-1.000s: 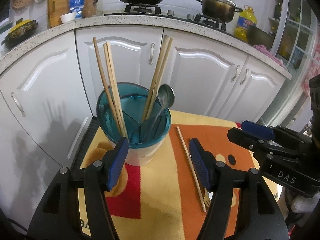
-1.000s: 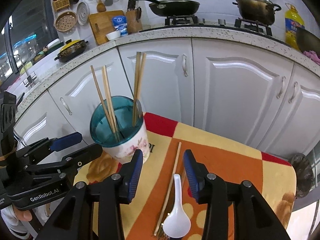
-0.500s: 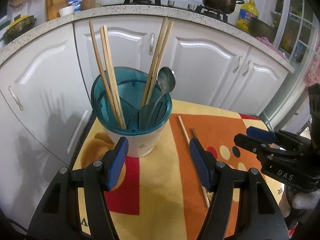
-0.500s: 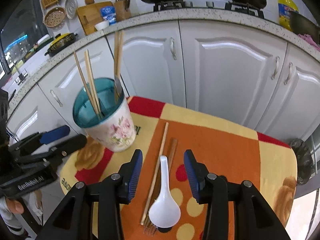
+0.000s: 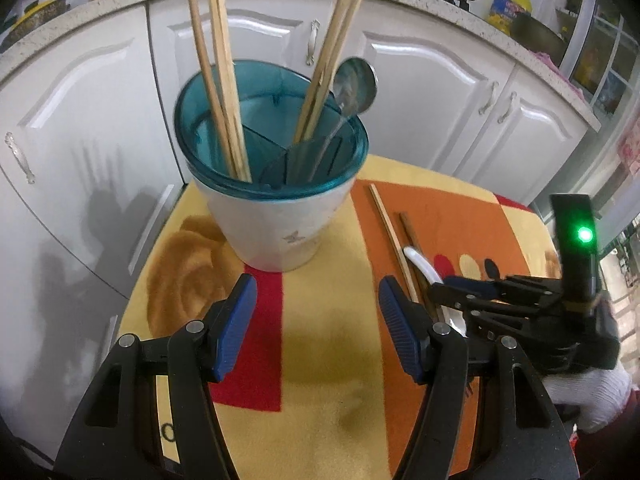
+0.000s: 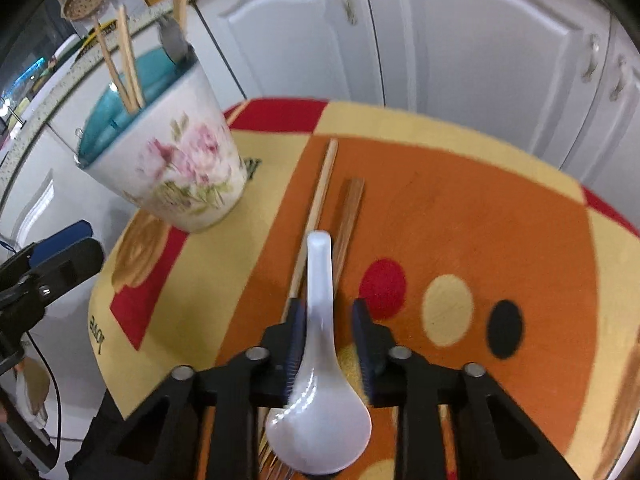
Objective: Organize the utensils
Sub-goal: 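Grasp the white ceramic spoon with the right tool while the left tool grasps a chopstick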
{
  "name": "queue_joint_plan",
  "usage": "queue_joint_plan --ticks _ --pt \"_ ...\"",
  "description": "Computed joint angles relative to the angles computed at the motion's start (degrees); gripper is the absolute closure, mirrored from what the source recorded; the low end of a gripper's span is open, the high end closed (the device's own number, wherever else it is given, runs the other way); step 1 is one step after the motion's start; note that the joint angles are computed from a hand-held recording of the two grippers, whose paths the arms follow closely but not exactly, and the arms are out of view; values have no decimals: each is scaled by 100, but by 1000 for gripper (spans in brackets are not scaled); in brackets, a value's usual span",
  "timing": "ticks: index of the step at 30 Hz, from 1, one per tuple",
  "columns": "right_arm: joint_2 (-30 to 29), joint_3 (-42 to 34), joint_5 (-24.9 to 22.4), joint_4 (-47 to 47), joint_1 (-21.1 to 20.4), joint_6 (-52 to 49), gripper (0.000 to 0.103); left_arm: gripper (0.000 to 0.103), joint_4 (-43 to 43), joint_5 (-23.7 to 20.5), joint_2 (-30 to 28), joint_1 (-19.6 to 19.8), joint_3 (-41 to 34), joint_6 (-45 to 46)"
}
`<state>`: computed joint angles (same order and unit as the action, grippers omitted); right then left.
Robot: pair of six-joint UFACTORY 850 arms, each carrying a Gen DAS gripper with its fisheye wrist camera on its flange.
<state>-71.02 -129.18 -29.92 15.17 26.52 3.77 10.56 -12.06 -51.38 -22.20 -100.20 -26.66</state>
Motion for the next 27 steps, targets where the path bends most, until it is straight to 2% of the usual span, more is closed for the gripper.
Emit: queue_joint_plan --ticks 1,6,11,12,14,16,19,21,22,24,26,27 --pt "72 150 127 254 -22 -189 91 40 -175 -4 -14 3 -4 188" --pt "570 945 637 340 -111 -139 91 40 -1364 -226 -262 -18 -302 1419" --pt "631 1083 619 -686 -239 1128 91 40 -2591 -569 -655 -53 -814 2588" --pt "605 1041 533 -657 -266 1162 89 40 -2872 -672 -765 -58 -968 2862" --pt "610 1061 516 -670 -308 1303 68 40 -3146 -879 -971 -71 -1264 3143" --pt "722 1260 733 -668 -325 1355 64 42 -3212 -1072 -1179 -92 -1567 3224" --pt "699 1215 707 -505 -355 1204 64 56 -3143 -1482 -1569 -117 -2162 3217" --pt "701 1212 692 -422 -373 1122 64 60 -2932 -1715 -1843 -148 -2591 3034" --pt "694 1202 678 -330 -386 1045 64 62 -2830 -1636 -1856 -165 -2612 2988" --pt "674 1169 646 -77 -417 808 64 66 -2607 -1775 -2053 -193 -2965 2782" --pt "608 1049 597 -92 -424 785 64 71 -2733 -1945 -2222 -185 -3273 2814" --pt "544 940 550 -135 -425 807 64 80 -2669 -2011 -2304 -186 -3418 2732"
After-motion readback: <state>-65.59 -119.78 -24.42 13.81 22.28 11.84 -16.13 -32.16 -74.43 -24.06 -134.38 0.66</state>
